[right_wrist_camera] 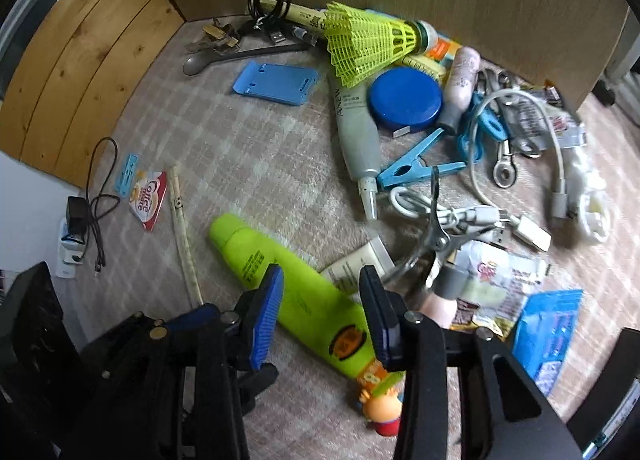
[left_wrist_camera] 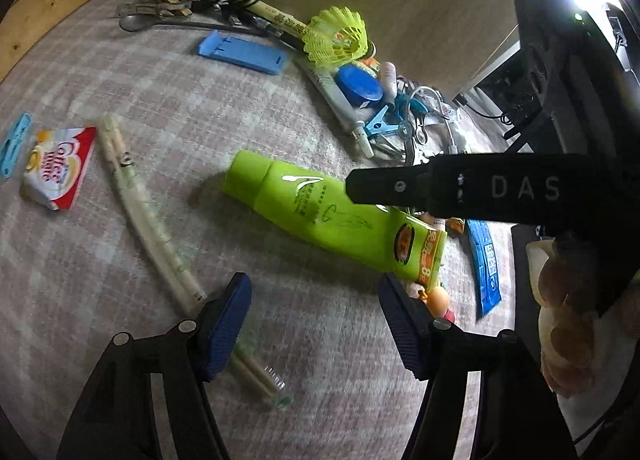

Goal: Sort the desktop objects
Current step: 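Grasp the lime-green bottle with the right gripper and lift it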

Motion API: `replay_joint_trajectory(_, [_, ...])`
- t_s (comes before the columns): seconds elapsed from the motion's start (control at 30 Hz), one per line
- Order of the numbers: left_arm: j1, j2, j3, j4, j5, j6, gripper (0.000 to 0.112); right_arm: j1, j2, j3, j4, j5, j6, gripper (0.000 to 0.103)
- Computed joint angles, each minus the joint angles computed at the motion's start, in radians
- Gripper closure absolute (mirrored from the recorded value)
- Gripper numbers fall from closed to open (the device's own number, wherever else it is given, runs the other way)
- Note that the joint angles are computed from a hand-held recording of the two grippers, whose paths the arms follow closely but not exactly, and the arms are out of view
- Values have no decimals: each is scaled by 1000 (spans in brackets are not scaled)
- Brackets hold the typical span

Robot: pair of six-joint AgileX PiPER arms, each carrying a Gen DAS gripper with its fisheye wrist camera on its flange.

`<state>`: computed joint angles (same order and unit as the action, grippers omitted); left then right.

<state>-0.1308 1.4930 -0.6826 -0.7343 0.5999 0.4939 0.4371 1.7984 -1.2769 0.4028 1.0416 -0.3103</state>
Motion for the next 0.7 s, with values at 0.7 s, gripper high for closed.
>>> replay_joint_trajectory(0.7, [-69,31,-28,-46,-10,145,68,-80,-28,149,178,41,-119,82])
